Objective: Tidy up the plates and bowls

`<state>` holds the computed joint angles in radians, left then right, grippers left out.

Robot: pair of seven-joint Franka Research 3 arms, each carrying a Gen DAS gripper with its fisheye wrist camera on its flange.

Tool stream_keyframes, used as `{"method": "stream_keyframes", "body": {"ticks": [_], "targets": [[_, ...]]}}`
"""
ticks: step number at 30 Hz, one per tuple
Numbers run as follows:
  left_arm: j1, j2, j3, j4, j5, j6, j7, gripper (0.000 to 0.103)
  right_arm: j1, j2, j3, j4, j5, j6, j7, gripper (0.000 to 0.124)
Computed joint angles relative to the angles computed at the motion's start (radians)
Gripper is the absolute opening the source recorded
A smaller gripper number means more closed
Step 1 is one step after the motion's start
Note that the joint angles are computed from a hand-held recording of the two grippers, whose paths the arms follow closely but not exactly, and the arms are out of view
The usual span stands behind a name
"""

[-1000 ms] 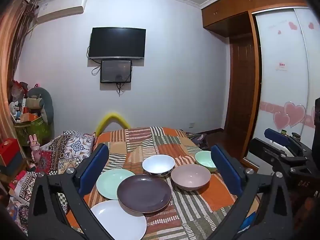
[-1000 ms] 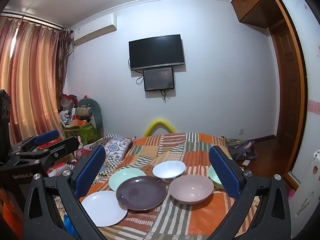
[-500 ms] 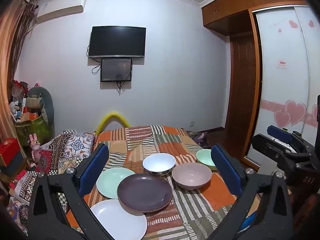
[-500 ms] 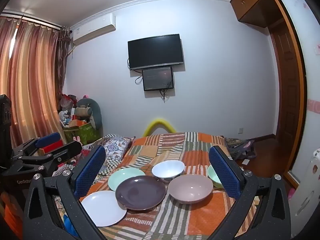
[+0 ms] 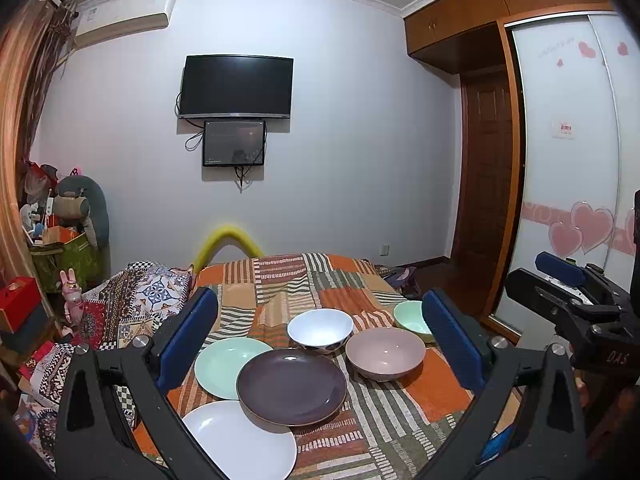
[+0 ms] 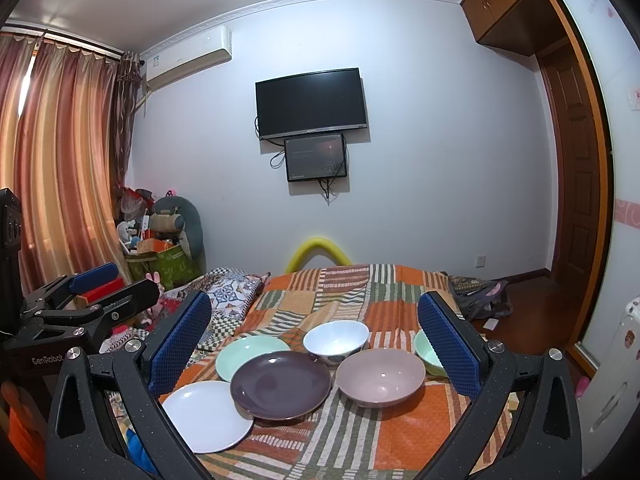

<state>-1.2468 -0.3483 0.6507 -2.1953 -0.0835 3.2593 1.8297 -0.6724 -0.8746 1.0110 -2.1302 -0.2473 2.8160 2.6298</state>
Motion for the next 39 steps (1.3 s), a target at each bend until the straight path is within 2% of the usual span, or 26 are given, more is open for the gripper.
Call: {"method": "stream_keyframes", "body": {"ticks": [20, 39], "targets": [[-0.001, -0.004, 0.001, -0.004, 0.007, 0.006, -0.008, 0.103, -0.005, -0.001, 0.003, 0.008, -0.003, -0.001, -0.001, 0.103], [-0.028, -0.009, 0.023, -0.005, 0.007, 0.003, -0.009, 0.103, -0.018, -0.005, 0.015, 0.013, 0.008, 0.01, -0.015, 0.103]]}}
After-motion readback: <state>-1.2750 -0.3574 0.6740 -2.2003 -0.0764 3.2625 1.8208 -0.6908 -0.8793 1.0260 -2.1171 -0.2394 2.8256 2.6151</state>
